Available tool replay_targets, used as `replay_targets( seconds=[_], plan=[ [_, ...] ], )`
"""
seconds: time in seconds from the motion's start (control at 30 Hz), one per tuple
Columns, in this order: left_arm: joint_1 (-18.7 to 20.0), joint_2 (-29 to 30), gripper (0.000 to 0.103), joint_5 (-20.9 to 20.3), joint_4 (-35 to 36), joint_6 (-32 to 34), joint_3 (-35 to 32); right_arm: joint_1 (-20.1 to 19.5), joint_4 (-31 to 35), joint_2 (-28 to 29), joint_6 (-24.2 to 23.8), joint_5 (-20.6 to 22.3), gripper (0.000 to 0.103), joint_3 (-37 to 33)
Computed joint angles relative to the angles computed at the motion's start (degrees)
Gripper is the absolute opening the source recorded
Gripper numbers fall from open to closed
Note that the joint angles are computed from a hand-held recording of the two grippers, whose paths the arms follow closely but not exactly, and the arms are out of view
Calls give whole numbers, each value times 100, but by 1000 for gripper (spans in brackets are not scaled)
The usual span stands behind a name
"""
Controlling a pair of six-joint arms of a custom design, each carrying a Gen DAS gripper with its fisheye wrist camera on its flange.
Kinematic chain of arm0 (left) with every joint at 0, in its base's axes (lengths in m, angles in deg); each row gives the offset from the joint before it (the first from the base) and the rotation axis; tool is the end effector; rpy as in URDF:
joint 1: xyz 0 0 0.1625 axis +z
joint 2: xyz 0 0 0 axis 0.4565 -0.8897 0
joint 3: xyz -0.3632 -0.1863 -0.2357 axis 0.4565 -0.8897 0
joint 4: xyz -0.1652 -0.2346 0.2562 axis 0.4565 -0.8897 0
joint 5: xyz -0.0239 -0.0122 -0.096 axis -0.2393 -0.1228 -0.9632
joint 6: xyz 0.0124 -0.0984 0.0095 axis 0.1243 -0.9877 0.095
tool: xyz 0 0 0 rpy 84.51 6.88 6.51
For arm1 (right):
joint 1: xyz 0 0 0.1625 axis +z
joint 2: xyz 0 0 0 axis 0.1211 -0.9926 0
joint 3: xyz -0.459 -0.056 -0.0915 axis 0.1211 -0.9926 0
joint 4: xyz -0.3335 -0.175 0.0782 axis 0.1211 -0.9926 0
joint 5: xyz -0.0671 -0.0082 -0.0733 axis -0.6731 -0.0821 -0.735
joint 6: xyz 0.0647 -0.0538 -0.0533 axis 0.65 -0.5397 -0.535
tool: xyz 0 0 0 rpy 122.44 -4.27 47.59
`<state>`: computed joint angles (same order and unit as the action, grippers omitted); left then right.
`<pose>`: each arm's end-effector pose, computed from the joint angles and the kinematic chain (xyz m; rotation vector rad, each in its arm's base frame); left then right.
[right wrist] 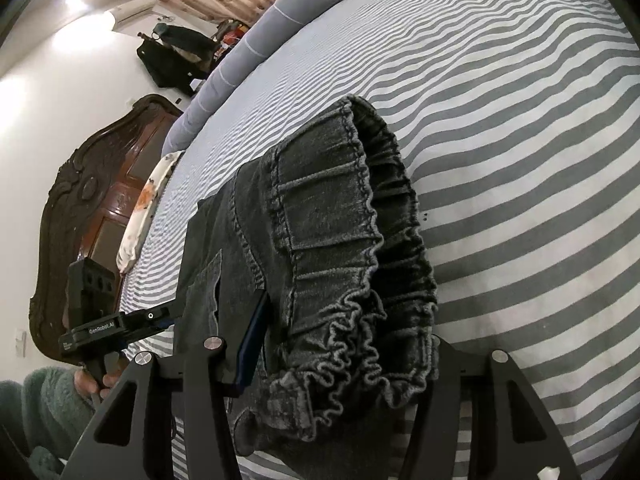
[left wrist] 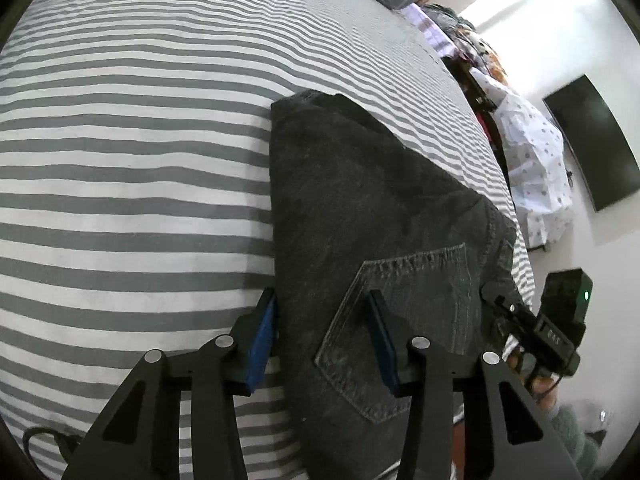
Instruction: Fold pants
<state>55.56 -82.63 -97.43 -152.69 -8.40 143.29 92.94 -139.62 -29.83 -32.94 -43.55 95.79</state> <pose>0.0587 -0.7719 0.3789 0.1147 2.8942 -0.4715 0.2584 -0.7619 -0.0213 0.1813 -3.0027 0.7155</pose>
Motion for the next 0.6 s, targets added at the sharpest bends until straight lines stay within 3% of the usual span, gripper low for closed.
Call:
replay_targets(
  seconds=[0.37,0.53,0.6],
  plan=[
    [-69,275,51,-27,-33,-87,-307,-45,34,126,248,103,52,-241],
    [-88,154,26,61,-206,-157,-103,14,31,98,390,-53,37,-192],
    [-142,122,20,222,-289,-148,-31,121,-30,115,431,-319,32,-193]
  ],
)
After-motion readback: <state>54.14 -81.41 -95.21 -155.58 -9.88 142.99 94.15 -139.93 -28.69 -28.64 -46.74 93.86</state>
